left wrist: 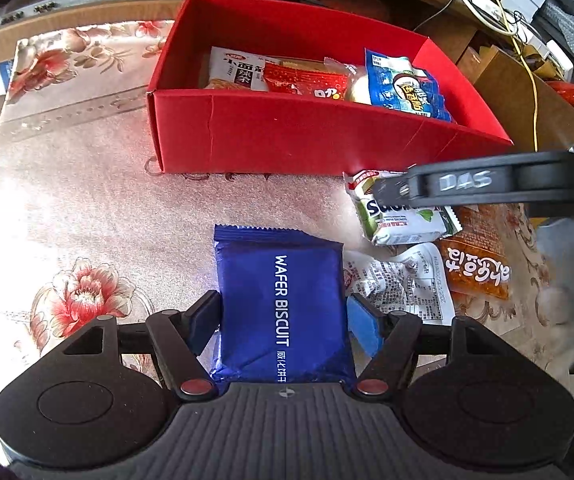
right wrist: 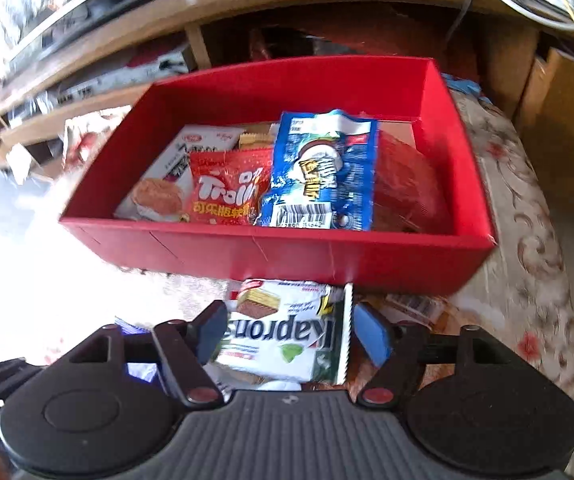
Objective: Organize snacks
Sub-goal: 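Grasp the Kaprons wafer with the right gripper while the left holds the wafer biscuit bag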
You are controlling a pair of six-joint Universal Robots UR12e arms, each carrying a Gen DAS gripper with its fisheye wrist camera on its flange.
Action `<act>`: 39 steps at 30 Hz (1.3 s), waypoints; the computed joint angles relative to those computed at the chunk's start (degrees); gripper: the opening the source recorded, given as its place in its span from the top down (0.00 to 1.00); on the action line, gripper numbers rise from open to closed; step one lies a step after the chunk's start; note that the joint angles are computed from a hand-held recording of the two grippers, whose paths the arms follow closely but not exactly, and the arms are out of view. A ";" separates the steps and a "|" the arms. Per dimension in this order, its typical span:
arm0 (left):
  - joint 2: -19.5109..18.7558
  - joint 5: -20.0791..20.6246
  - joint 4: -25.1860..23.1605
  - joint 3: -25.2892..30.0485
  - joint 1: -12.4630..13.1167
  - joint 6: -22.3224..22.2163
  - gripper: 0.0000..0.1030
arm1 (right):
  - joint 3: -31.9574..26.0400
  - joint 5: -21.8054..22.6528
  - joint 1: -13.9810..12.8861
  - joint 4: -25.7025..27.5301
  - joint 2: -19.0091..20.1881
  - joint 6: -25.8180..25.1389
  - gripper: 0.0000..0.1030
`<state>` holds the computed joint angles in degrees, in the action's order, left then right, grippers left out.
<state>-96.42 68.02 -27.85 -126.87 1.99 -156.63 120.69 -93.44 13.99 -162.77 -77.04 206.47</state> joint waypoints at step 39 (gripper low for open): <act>0.46 -0.90 -3.26 0.65 2.04 4.38 0.17 | 0.33 5.18 1.36 4.79 -0.82 -18.10 0.38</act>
